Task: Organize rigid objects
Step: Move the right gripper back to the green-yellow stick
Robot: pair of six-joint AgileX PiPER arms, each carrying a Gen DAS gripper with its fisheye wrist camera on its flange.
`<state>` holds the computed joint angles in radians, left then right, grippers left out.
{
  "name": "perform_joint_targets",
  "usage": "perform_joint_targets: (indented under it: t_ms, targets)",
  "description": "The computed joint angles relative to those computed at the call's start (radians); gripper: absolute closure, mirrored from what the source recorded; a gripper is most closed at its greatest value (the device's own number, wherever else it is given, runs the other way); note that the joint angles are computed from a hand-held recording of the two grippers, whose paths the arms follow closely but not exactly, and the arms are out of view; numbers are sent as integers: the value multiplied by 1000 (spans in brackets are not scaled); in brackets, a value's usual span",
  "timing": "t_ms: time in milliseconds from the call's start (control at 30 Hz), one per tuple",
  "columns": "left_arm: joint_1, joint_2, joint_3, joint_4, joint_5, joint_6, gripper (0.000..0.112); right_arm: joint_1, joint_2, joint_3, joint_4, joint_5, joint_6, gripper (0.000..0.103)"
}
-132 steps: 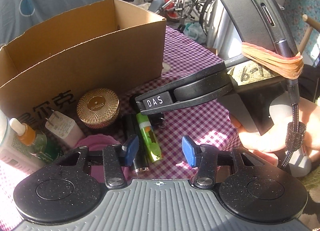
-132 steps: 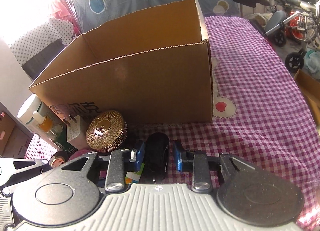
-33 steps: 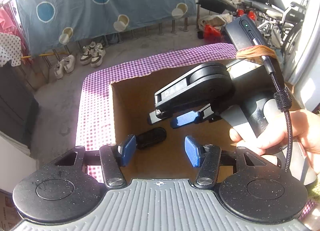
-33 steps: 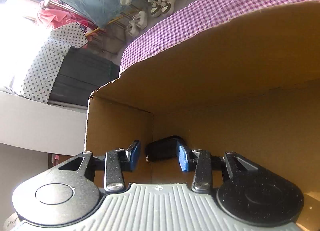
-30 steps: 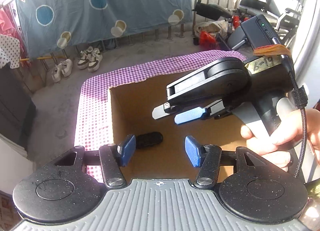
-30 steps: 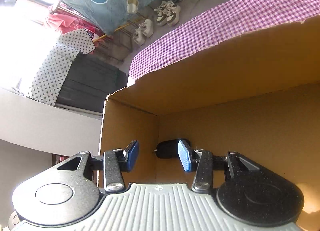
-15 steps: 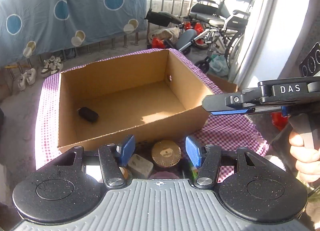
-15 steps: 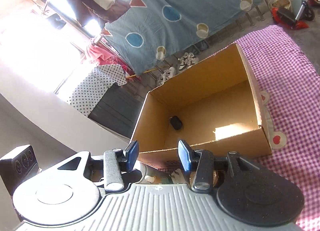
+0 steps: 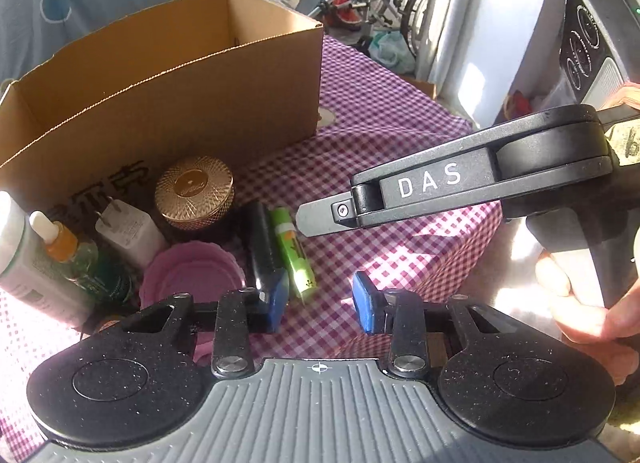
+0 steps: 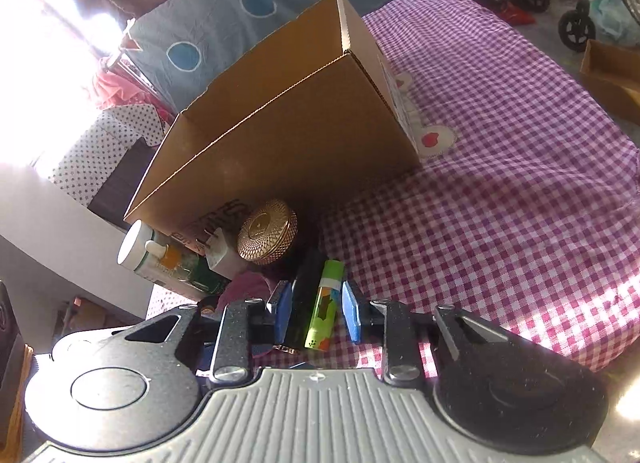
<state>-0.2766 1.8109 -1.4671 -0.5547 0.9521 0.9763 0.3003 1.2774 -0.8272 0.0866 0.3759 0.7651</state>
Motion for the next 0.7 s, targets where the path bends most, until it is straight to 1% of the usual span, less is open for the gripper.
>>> perform_joint_targets:
  t_ms: [67,233,333,433,533,700]
  targets:
    - [-8,19,-13,18,3,-25,84,1,35,-27,-2,16,-26,79]
    - [-23,69,-87,47,36,-61,85,-5,127,-94,21,45,-118,81]
    - [-30,70,-66,52,19,-59,85,-11,161,-115,61,59,-180,85]
    - [-41,89,-84,68,17,-79,85,-25,158,-105,108,49,-230,85]
    - [-57,101,-81,83,-9,-85,85,-53,142,-85,182,49,-294,87]
    - [-75,99,-62,52,-25,-31,84,-103,98,-40,278,58,-355,87]
